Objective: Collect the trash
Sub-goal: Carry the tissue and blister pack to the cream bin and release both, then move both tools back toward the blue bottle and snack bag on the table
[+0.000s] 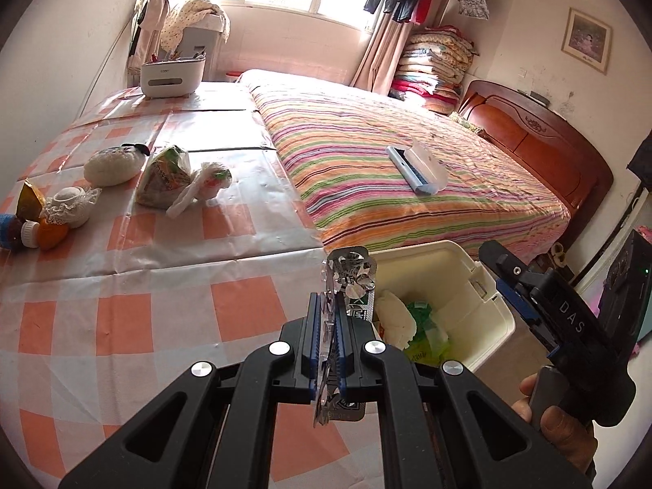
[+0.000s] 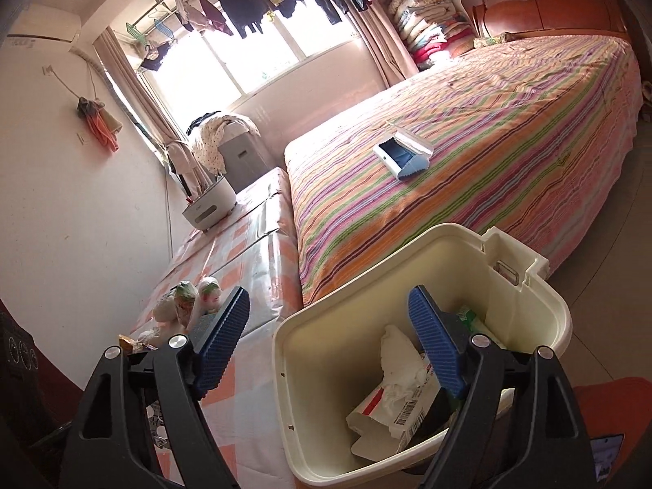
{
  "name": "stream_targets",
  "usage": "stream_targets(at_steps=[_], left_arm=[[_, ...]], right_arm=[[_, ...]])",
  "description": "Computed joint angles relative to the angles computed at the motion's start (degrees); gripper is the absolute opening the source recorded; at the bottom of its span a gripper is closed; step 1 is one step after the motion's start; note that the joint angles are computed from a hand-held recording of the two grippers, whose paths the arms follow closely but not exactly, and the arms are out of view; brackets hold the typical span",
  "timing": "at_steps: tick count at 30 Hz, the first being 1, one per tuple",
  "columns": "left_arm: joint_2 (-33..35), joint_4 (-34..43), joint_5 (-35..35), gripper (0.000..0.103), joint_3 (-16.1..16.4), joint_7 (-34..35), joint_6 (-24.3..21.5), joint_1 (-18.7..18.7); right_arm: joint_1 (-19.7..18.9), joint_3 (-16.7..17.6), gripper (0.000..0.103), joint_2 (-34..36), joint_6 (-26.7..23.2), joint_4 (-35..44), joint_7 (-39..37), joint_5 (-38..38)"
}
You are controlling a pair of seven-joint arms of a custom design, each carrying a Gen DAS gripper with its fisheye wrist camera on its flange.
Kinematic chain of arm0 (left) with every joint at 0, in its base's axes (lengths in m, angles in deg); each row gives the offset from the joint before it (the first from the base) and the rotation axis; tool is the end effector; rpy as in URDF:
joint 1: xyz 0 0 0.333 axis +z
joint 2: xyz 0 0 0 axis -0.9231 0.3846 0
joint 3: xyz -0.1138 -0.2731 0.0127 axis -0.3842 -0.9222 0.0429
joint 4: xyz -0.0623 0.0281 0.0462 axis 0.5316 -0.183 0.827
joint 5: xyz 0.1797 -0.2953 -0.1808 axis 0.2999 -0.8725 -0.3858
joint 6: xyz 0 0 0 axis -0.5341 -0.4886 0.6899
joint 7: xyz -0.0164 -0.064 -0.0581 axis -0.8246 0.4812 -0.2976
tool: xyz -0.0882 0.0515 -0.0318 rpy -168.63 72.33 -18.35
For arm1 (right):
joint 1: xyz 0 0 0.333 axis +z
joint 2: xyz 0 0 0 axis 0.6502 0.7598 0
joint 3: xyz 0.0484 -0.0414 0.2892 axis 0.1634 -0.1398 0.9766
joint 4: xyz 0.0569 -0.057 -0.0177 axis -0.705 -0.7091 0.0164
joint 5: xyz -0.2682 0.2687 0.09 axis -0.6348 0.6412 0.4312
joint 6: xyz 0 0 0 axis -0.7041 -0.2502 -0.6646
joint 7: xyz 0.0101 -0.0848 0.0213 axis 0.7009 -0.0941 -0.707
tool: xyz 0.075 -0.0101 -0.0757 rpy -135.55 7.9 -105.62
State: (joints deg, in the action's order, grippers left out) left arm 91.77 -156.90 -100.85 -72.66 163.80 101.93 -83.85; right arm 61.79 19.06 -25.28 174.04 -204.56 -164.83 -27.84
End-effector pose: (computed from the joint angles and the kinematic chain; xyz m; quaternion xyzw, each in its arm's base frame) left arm 0.5348 -0.3175 0.5281 -0.4485 0.7886 -0.4130 0.0793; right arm 0.4222 0.3058 0.4914 -0.3008 0.7882 -0.2949 0.4486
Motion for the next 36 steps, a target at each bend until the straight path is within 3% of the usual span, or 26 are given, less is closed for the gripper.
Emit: stream_targets(at_steps=[4,18,36], left_arm=[[1.4,1.8,1.7,0.006,-0.6,-0.6,-0.8,-0.8],[9.2,10.6,9.7,0.006,-2.7,-4.1,-6.2,-2.7],[15.6,18.8,13.8,0.008,-4.1,-5.3,-12.7,-3.4]], right_arm=[[-0.5,1.0,0.081,-3.3,-2.5,-3.3,9.2,-3.4],[-0.6,3.0,0.082,-7.5,-8.5,-7.3,18.5,-6.5],[-0.1,3.0,0.083,-7.6,-10.1,-7.5,19.4,-6.4]])
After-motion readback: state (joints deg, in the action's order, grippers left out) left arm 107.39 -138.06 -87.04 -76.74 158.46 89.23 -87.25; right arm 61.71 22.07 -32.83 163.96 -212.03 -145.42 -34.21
